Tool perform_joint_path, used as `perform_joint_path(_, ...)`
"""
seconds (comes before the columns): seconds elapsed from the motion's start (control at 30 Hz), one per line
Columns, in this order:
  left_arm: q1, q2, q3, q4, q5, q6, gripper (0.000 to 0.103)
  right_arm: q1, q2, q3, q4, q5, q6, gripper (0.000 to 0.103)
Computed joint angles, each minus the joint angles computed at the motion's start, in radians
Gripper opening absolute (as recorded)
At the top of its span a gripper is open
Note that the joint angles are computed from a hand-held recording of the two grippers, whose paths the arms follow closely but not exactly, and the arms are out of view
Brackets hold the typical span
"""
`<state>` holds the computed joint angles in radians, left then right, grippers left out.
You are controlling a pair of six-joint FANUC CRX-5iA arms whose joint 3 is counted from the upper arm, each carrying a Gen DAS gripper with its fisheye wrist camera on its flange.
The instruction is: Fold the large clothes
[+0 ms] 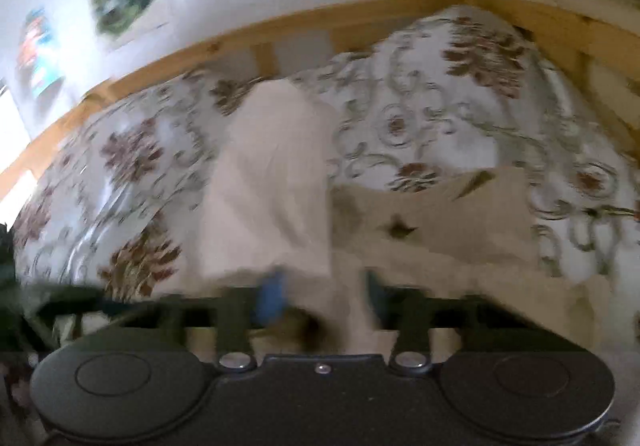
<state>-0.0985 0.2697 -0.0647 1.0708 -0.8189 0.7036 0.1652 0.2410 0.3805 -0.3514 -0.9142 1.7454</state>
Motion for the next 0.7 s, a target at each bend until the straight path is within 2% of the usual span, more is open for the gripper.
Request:
perform_joint_path(0.07,-0.001,-0.014,-0.033,0.076,0.0,-0.057,0.086,0.014,-0.053,-0.088,0.022,0.08,0.017,0.009)
perform_joint_path(0.1,-0.004,-0.019,-0.063,0.166,-0.001,-0.112,0.089,0.019,-0.092,-0.145,0.041,0.133,0.032,0.008)
perform_joint_path(0.2,-0.021,-0.03,-0.124,0.352,0.01,-0.181,0.094,0.04,-0.204,-0.306,0.151,0.228,-0.056,0.008)
perform_joint_path(0.23,-0.024,-0.025,-0.125,0.366,0.019,-0.161,0.094,0.046,-0.237,-0.361,0.188,0.247,-0.113,0.008)
perform_joint_path(0.3,-0.017,-0.006,-0.102,0.303,0.025,-0.044,0.093,0.061,-0.28,-0.446,0.245,0.276,-0.168,0.007)
perform_joint_path(0.37,-0.006,0.02,-0.063,0.188,0.014,0.084,0.091,0.095,-0.324,-0.544,0.345,0.331,-0.252,0.007)
perform_joint_path(0.43,0.0,0.043,-0.012,0.05,-0.014,0.181,0.086,0.113,-0.341,-0.594,0.386,0.358,-0.313,0.008)
perform_joint_path(0.47,-0.005,0.046,-0.003,0.01,-0.011,0.2,0.086,0.117,-0.351,-0.617,0.394,0.384,-0.331,0.009)
perform_joint_path(0.57,-0.014,0.047,-0.013,0.031,-0.008,0.188,0.088,0.097,-0.37,-0.608,0.319,0.402,-0.292,0.016)
perform_joint_path(0.6,-0.016,0.048,-0.006,0.015,-0.004,0.192,0.088,0.093,-0.375,-0.606,0.323,0.403,-0.291,0.025)
perform_joint_path(0.63,-0.018,0.046,-0.005,0.005,0.0,0.186,0.09,0.088,-0.378,-0.604,0.342,0.404,-0.302,0.029)
perform_joint_path(0.7,-0.021,0.05,0.002,-0.006,-0.002,0.186,0.09,0.077,-0.383,-0.607,0.412,0.391,-0.363,0.032)
